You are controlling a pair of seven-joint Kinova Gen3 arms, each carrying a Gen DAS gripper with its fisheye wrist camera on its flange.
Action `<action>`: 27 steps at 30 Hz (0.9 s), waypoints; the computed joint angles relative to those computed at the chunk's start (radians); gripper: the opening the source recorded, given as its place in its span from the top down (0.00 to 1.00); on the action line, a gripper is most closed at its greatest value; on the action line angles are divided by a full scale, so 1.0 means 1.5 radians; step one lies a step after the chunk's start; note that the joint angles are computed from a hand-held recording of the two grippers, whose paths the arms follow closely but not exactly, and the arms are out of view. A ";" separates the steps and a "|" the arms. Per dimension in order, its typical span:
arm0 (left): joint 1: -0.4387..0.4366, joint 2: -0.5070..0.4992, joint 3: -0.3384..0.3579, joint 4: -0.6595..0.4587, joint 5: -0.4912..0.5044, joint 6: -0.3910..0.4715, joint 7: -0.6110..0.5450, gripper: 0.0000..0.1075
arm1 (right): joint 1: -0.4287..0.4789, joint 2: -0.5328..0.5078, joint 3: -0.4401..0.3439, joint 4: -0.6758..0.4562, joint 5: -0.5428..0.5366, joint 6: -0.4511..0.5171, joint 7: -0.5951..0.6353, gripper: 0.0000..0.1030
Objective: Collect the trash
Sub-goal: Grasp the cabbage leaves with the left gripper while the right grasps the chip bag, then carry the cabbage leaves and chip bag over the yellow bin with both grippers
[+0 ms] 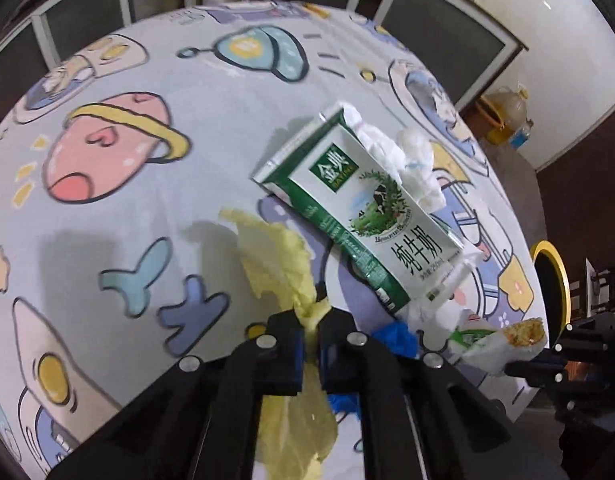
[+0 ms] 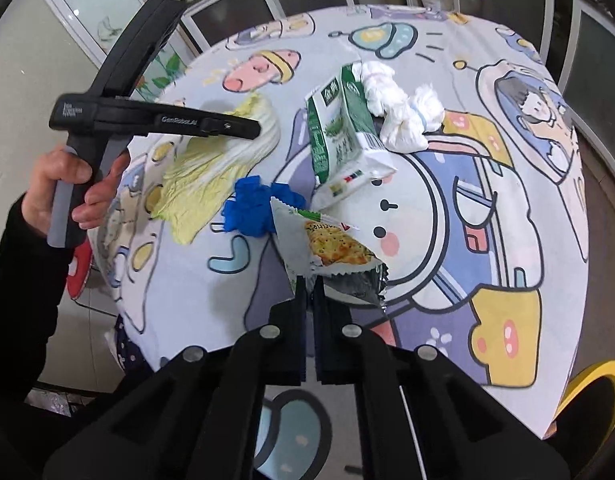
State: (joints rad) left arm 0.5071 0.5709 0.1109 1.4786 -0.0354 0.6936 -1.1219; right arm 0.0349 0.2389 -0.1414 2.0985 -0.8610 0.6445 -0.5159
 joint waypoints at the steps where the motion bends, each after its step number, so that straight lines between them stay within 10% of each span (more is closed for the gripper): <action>1: -0.005 -0.008 0.001 0.010 0.004 -0.006 -0.001 0.96 | 0.005 -0.009 0.000 0.006 -0.004 0.004 0.005 0.97; 27: 0.098 -0.229 0.018 0.170 -0.209 -0.032 0.241 0.96 | -0.031 -0.227 0.144 0.126 -0.035 0.065 0.045 0.97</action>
State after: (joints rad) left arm 0.6540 0.2279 0.1375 1.7336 -0.3490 0.6455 -0.7597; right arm -0.0123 -0.1018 0.0754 2.2878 -0.9135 0.7417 -0.4478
